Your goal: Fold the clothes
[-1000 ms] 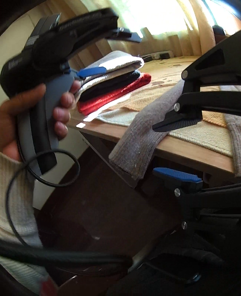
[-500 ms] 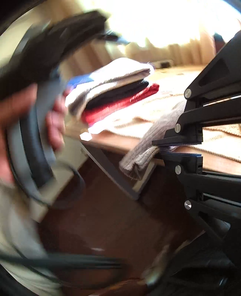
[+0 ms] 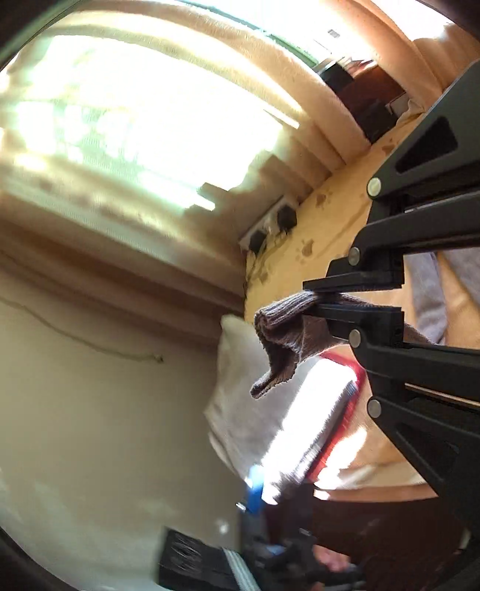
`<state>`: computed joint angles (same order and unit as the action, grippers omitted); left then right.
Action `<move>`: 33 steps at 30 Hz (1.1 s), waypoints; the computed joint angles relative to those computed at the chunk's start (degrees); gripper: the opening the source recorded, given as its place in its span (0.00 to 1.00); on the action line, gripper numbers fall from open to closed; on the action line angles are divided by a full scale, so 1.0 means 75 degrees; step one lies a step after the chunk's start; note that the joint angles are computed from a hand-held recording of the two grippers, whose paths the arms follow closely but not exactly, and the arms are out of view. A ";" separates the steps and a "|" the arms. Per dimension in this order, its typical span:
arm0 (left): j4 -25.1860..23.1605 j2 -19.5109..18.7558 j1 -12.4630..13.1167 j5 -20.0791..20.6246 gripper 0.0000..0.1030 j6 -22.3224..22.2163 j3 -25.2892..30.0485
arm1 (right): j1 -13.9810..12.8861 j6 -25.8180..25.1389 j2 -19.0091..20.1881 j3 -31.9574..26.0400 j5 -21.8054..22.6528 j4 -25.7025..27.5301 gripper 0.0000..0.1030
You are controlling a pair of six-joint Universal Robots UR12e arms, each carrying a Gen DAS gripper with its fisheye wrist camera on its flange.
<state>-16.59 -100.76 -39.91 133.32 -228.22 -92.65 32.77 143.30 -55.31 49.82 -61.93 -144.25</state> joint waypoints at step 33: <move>-0.3441 -0.2820 0.1165 -0.2695 0.99 0.0577 0.4083 | -0.2816 0.5929 -0.0481 0.2190 -0.1236 -0.1379 0.06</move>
<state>-42.40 -121.90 -31.18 113.11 -223.90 -62.03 11.66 187.77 -58.92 66.25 -71.20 -154.59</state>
